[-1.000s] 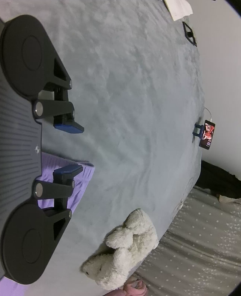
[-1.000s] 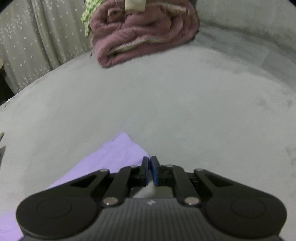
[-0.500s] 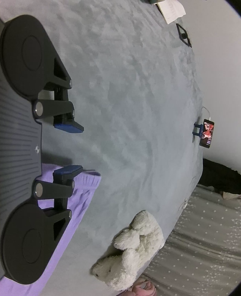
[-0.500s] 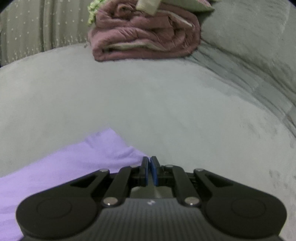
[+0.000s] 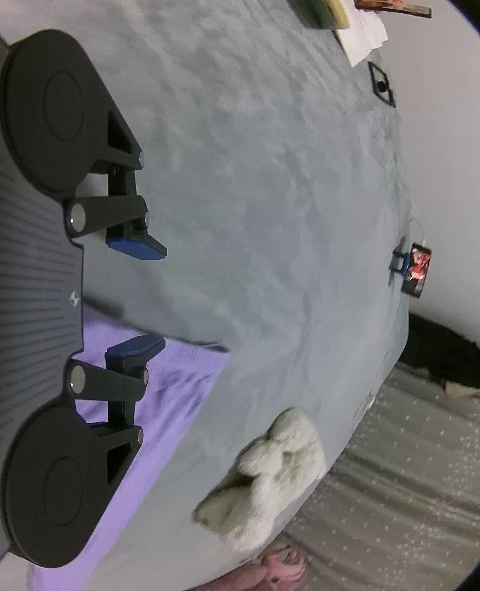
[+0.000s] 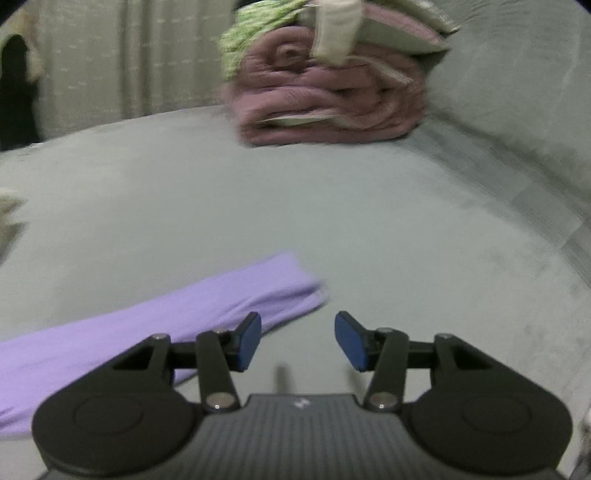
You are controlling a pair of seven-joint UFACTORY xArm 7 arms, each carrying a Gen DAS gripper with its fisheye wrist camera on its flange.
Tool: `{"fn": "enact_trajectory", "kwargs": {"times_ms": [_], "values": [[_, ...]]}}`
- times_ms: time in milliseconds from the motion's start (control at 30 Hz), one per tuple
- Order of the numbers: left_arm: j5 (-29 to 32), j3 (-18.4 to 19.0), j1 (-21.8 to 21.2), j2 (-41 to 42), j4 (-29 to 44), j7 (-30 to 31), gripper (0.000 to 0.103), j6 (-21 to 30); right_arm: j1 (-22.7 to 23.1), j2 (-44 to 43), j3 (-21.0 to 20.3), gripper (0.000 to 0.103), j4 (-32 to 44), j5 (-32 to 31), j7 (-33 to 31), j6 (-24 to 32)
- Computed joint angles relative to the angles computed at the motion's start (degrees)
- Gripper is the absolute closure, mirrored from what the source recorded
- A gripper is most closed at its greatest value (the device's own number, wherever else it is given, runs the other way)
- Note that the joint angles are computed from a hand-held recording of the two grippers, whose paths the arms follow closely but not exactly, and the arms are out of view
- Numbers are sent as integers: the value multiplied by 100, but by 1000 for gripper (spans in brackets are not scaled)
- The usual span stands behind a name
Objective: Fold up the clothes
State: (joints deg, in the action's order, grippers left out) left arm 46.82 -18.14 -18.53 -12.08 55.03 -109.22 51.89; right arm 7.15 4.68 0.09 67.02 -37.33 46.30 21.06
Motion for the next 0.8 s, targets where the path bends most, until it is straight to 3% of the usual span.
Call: {"fn": "enact_trajectory", "kwargs": {"times_ms": [167, 333, 533, 633, 733, 800], "values": [[-461, -251, -122, -913, -826, -678, 59, -63, 260, -1150, 466, 57, -1425, 2051, -1768, -407], [-781, -592, 55, -1726, -1613, -1335, 59, -576, 211, -2164, 1102, 56, -2454, 1796, -1659, -456], [-1039, -960, 393, -1774, -1785, -1642, 58, -1460, 415, -3146, 1213, 56, -3154, 2263, -1752, -218], [-1067, -1143, 605, -1508, -1662, -1834, 57, -1604, 419, -3598, 1299, 56, -3443, 2396, -1798, -42], [-741, -1410, 868, -1295, -1451, -2295, 57, -1379, 579, -4085, 1236, 56, -3819, 2715, -1820, 114], [-402, -1427, 932, -1126, -1353, -2441, 63, -1320, 608, -4335, 1259, 56, -4017, 2809, -1840, 185]]}}
